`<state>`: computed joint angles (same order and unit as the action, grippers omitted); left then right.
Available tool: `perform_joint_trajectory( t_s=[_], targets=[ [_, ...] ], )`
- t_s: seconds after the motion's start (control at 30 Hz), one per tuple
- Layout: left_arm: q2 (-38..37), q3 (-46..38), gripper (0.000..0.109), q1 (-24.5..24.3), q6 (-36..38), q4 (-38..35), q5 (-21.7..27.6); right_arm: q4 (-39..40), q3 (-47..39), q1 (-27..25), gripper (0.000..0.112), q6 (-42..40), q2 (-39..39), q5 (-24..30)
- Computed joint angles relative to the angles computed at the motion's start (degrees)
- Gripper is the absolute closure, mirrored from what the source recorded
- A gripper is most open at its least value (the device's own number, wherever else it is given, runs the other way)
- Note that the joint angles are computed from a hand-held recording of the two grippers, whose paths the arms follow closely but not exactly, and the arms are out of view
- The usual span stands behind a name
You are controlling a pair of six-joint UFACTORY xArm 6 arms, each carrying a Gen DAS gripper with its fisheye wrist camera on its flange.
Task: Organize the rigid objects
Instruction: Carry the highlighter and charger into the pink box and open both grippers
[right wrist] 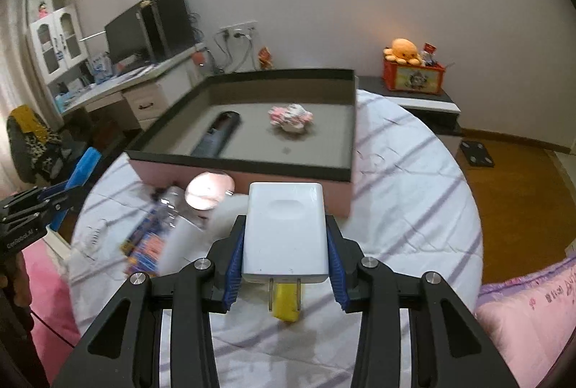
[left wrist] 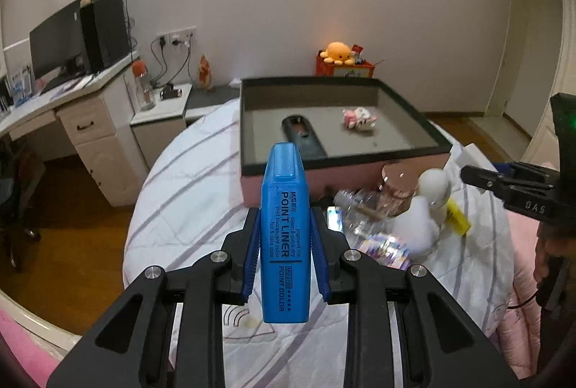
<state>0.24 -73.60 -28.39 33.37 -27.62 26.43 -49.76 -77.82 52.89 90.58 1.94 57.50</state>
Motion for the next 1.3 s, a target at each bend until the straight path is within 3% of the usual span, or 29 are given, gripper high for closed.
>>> perform_joint_trajectory(
  t_s=[0.5,1.03,1.3],
  targets=[
    [4.84,-10.55,0.082,-3.64,0.89,-0.20,2.19,-1.02,-7.37,-2.64,0.071,-7.30,3.87,-2.81],
    [25.61,-38.64,0.082,-4.88,-5.03,4.74,11.58,5.02,-13.82,-11.44,0.071,-17.42,10.54,-10.09],
    [33.40,-47.60,0.082,-4.25,-7.62,6.38,16.88,10.97,-15.76,-14.15,0.071,-22.16,14.44,-11.98]
  ],
)
